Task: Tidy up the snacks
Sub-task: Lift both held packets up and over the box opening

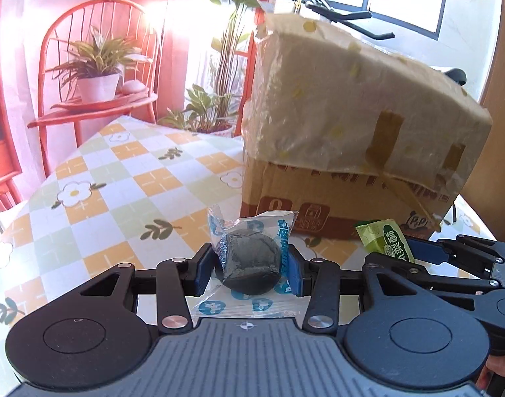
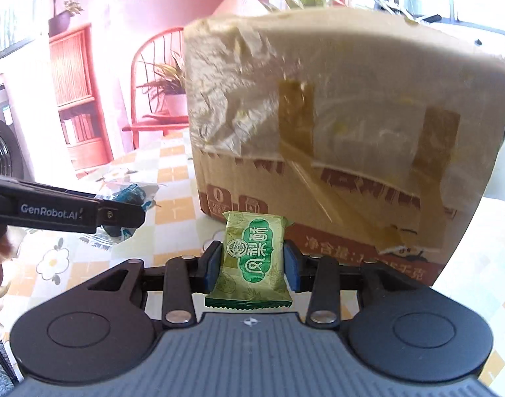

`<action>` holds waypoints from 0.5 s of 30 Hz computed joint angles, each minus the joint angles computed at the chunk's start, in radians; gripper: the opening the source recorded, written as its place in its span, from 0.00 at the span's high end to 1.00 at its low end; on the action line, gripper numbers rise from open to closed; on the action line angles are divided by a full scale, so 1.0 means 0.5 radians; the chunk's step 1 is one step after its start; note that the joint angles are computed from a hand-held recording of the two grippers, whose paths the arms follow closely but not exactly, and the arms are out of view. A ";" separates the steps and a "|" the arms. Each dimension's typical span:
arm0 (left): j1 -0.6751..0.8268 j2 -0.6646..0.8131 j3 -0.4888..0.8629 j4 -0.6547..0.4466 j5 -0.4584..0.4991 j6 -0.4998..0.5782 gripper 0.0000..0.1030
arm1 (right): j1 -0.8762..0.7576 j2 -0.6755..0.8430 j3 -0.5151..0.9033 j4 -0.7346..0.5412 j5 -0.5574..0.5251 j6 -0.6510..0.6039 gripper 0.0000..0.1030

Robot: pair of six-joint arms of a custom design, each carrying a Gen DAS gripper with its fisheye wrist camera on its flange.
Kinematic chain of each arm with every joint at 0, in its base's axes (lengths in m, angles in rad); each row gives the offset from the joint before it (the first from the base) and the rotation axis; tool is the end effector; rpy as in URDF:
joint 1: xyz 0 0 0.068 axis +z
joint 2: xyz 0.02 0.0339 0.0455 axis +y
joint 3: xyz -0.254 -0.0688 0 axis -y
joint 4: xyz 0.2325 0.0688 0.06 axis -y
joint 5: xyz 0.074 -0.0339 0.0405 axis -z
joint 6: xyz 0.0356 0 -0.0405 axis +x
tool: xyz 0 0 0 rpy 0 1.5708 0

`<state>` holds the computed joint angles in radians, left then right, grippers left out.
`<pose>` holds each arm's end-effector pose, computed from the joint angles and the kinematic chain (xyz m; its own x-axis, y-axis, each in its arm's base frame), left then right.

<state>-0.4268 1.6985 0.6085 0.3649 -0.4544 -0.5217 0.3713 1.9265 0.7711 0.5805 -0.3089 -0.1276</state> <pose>0.2726 -0.1068 0.1167 -0.5597 -0.2374 -0.7939 -0.2376 0.9638 -0.1206 0.3201 0.1363 0.1044 -0.4283 -0.2969 -0.8535 -0.6431 0.7636 0.0572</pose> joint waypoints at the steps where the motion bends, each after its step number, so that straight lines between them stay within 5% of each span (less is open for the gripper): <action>1: 0.007 -0.033 0.009 -0.011 -0.003 0.026 0.54 | 0.001 -0.018 -0.004 0.029 -0.019 -0.002 0.60; 9: 0.090 -0.306 0.273 -0.172 -0.059 0.273 0.54 | -0.078 -0.264 0.110 0.108 -0.181 0.096 0.60; 15: 0.158 -0.174 0.744 -0.274 0.048 0.422 0.54 | -0.258 -0.232 0.571 -0.141 -0.301 0.240 0.60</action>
